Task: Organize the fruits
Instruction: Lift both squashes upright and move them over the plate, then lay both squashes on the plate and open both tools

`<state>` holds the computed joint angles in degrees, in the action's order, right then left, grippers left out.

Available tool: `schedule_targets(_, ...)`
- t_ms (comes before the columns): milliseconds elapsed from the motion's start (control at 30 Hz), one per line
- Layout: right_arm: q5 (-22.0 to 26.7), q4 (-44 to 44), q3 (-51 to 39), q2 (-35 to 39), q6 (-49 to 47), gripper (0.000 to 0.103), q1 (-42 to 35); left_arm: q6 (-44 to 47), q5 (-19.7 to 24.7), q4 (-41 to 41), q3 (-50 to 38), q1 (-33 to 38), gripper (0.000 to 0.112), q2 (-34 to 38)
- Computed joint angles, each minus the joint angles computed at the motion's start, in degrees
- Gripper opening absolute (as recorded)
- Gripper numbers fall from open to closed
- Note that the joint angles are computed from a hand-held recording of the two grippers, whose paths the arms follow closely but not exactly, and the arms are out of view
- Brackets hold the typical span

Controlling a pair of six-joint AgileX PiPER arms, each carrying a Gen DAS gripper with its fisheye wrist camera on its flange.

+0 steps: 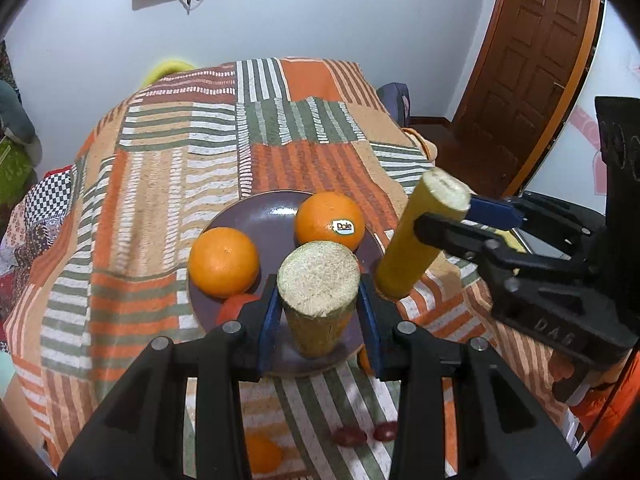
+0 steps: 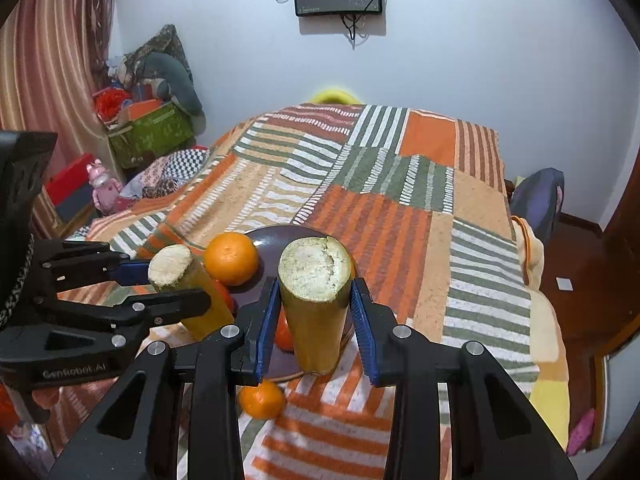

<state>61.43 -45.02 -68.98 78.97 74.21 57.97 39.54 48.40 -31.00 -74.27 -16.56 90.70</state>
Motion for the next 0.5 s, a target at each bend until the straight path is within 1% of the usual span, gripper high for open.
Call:
schedule_targets(67,-1.19,0.96,-0.36,1.16,-1.74,0.032,-1.72,-0.83,-0.22,0.69,-1.22,-0.46,0.037,1.66)
schedule_targets(167,-1.3,0.76,-1.01,3.05,-3.32,0.032,-2.97,-2.77,-1.15,2.51,-3.18,-1.42,0.037,4.44)
schedule_targets(233,-2.48,0.67,-0.76,3.49,-3.7,0.032,-4.06,-2.77,-2.13,2.08,-4.13,-1.41,0.037,5.79)
schedule_targets(367,-4.39,0.64,-0.61,4.18,-4.07,0.032,-5.79,-4.33,-1.64,2.41,-7.78,-1.48,0.037,8.96)
schedule_targets(500,-6.55,0.81,-0.2,4.47,-4.21,0.033,-7.16,-7.41,-3.82,4.51,-9.22,-2.24,0.038,10.82)
